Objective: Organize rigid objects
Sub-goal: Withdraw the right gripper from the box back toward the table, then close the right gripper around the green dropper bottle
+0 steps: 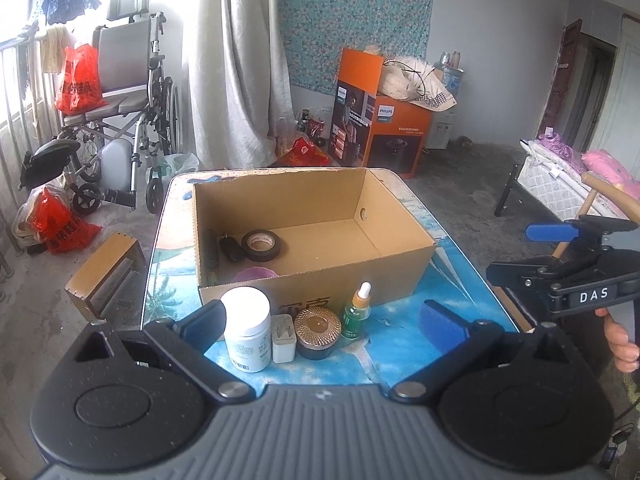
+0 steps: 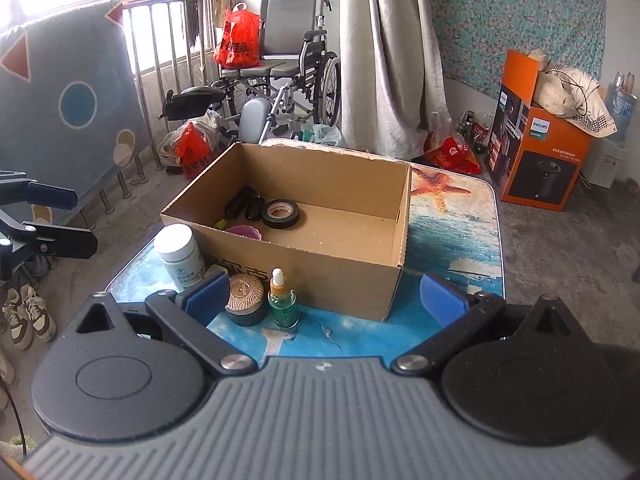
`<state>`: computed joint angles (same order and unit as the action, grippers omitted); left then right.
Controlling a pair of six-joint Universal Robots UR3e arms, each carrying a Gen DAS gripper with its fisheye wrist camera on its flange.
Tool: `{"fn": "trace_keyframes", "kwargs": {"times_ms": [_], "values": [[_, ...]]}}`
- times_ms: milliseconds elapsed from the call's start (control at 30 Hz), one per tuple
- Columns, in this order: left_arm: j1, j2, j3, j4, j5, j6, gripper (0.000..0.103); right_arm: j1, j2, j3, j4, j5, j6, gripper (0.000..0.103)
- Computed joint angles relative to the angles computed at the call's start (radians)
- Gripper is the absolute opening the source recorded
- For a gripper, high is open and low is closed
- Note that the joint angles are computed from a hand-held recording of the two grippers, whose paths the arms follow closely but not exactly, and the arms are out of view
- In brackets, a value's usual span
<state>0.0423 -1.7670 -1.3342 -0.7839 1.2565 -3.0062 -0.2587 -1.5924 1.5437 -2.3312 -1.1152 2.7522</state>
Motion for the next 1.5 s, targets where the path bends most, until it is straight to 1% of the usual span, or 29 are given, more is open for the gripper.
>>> {"fn": "trace_keyframes", "kwargs": {"times_ms": [100,200,367,467,533,600,700,733,767,867,967,1033,1100,1167,1200,1233,1267,1300,1367,1433,1500], "values": [[-0.014,-0.019,-0.007,0.024,0.01,-0.003,0.103,-0.02,0.003,0.03,-0.038,0.036,0.003,0.102],[-0.018,-0.04,-0.018,0.043,-0.001,-0.009,0.103,-0.041,0.016,0.068,-0.074,0.084,0.009,0.102],[-0.021,-0.104,-0.052,0.118,-0.043,0.016,0.103,-0.053,0.081,0.148,-0.203,0.148,0.083,0.102],[-0.018,-0.155,-0.098,0.219,-0.096,0.005,0.103,-0.066,0.137,0.198,-0.3,0.207,0.14,0.102],[-0.033,-0.195,-0.131,0.305,-0.105,0.009,0.103,-0.065,0.184,0.226,-0.374,0.217,0.184,0.102],[-0.067,-0.241,-0.157,0.4,-0.073,0.017,0.103,-0.063,0.234,0.272,-0.499,0.216,0.247,0.102],[-0.136,-0.314,-0.188,0.557,0.017,0.027,0.102,-0.049,0.31,0.303,-0.625,0.208,0.317,0.102],[-0.161,-0.339,-0.183,0.589,0.052,0.034,0.102,-0.049,0.331,0.313,-0.658,0.216,0.332,0.102],[-0.183,-0.365,-0.173,0.614,0.081,0.041,0.102,-0.051,0.359,0.309,-0.68,0.233,0.344,0.102],[-0.222,-0.437,-0.139,0.695,0.127,0.057,0.102,-0.055,0.427,0.28,-0.717,0.283,0.366,0.102],[-0.253,-0.506,-0.08,0.732,0.174,0.069,0.102,-0.045,0.476,0.232,-0.734,0.288,0.371,0.101],[-0.272,-0.55,-0.025,0.735,0.215,0.07,0.101,-0.032,0.501,0.202,-0.745,0.281,0.367,0.1],[-0.285,-0.593,0.029,0.735,0.252,0.07,0.093,-0.019,0.528,0.178,-0.759,0.272,0.362,0.097],[-0.295,-0.636,0.094,0.711,0.277,0.066,0.089,-0.006,0.557,0.147,-0.753,0.265,0.344,0.09],[-0.298,-0.655,0.127,0.692,0.287,0.065,0.084,-0.002,0.571,0.131,-0.744,0.267,0.334,0.088],[-0.302,-0.671,0.156,0.674,0.298,0.063,0.081,-0.001,0.59,0.106,-0.726,0.28,0.322,0.081],[-0.304,-0.685,0.182,0.658,0.305,0.062,0.076,0.001,0.607,0.081,-0.702,0.293,0.31,0.074],[-0.305,-0.699,0.211,0.64,0.311,0.06,0.072,0.003,0.624,0.057,-0.681,0.3,0.301,0.071],[-0.307,-0.722,0.255,0.615,0.323,0.056,0.068,0.009,0.653,0.011,-0.639,0.301,0.287,0.057],[-0.311,-0.741,0.297,0.587,0.338,0.052,0.062,0.014,0.685,-0.035,-0.604,0.303,0.279,0.047],[-0.309,-0.758,0.337,0.557,0.34,0.044,0.058,0.016,0.717,-0.077,-0.579,0.319,0.275,0.045]]}}
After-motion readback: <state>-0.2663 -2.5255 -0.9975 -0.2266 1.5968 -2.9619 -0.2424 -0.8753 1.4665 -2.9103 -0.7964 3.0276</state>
